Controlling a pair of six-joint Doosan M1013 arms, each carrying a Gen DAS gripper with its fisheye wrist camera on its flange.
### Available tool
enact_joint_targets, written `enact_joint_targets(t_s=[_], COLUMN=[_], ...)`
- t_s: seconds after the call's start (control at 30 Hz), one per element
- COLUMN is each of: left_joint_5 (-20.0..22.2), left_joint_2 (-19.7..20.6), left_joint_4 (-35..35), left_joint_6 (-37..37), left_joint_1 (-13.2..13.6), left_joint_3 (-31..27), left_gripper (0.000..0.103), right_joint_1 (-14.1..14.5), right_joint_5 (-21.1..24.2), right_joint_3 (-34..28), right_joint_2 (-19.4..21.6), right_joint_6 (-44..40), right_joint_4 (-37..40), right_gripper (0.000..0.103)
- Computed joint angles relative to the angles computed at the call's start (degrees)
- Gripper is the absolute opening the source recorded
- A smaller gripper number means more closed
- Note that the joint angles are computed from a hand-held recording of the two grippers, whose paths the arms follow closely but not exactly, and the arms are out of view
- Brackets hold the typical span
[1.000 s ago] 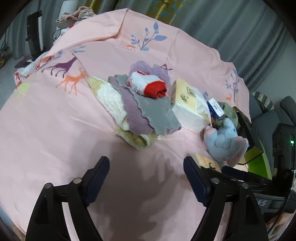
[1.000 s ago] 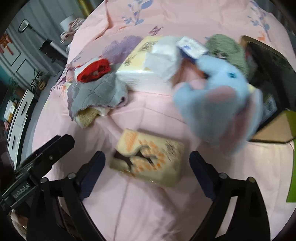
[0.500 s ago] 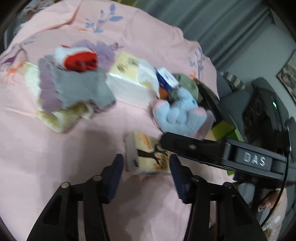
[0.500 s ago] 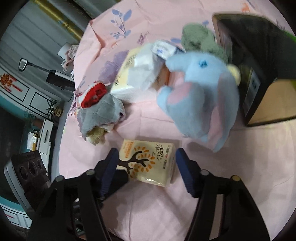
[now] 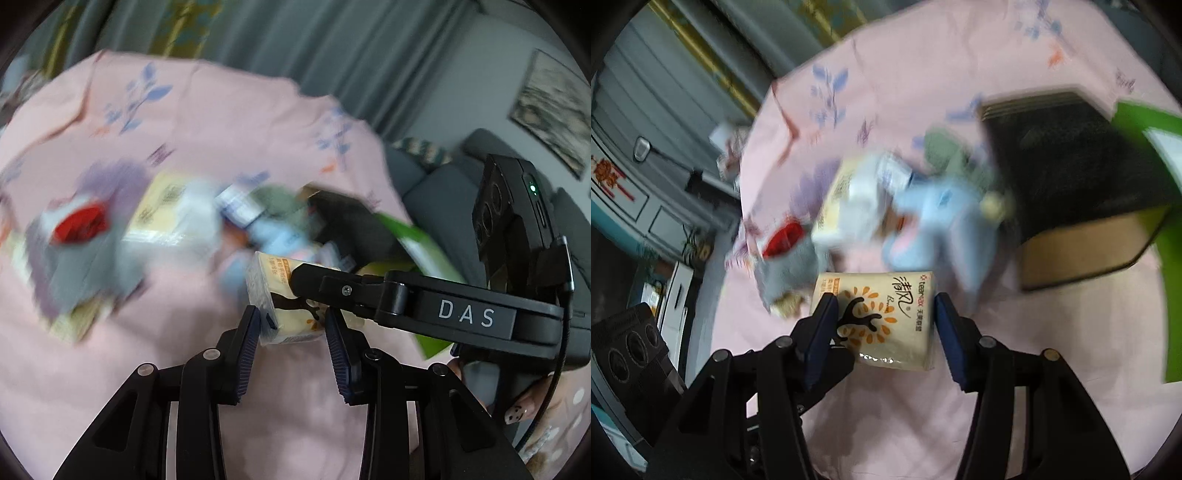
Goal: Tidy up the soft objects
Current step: 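Grasp the orange-printed tissue pack with the right gripper, then carry the tissue pack into the green box and open the right gripper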
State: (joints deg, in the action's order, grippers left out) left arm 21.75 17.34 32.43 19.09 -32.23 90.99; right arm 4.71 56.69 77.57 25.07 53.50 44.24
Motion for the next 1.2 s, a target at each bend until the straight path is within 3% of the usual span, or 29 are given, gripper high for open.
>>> enact_joint_targets(t_s=[0.1,0.17,0.23,0.37,0.53,0.77,1.1,1.2], left_joint_5=[-0.7,-1.5,-2.9,-3.6,0.3,8.2,13.2,12.9], left_joint_2=[2.0,3.6,5.3,8.6,13.7,19.5,22.6,21.8], left_joint_4=[1.3,-1.9,-7.6,-18.9,-36.7,-46.5,-48.8,-47.3], left_joint_6=[4.4,9.7,17.3,31.7,52.2,62.2,61.2,60.5], left_joint_1=[-0.8,-1.0,-1.3,-1.7,-1.8,-2.2,-2.8,-3.0], left_joint_3=[-4.1,-7.0,-9.9,-15.0,-22.8,-31.6,-35.7,-34.8], left_gripper=[0.037,0.037,0.037,0.037,0.037,0.037,0.037,0.039], right_joint_1=[-2.1,-3.5,-3.6,-6.2,-9.6,-11.9,-12.3,-11.7], right_joint_5=[-5.0,-7.5,-7.7,-12.3,-15.7,-16.2,-15.2,-15.1], right_joint_3=[2.7,3.3,1.2,1.6,2.1,2.3,1.7,1.5], right_joint_2=[-2.9,-4.2,-3.8,-4.6,-4.8,-4.3,-2.6,-2.8], right_joint_6=[-3.0,-3.2,1.0,3.0,8.4,18.9,29.3,31.2], right_joint_4=[2.9,3.0,-1.2,-1.1,-2.2,-7.8,-15.6,-18.7], right_gripper=[0.053,0.053,0.053,0.054,0.054,0.054,0.056,0.067])
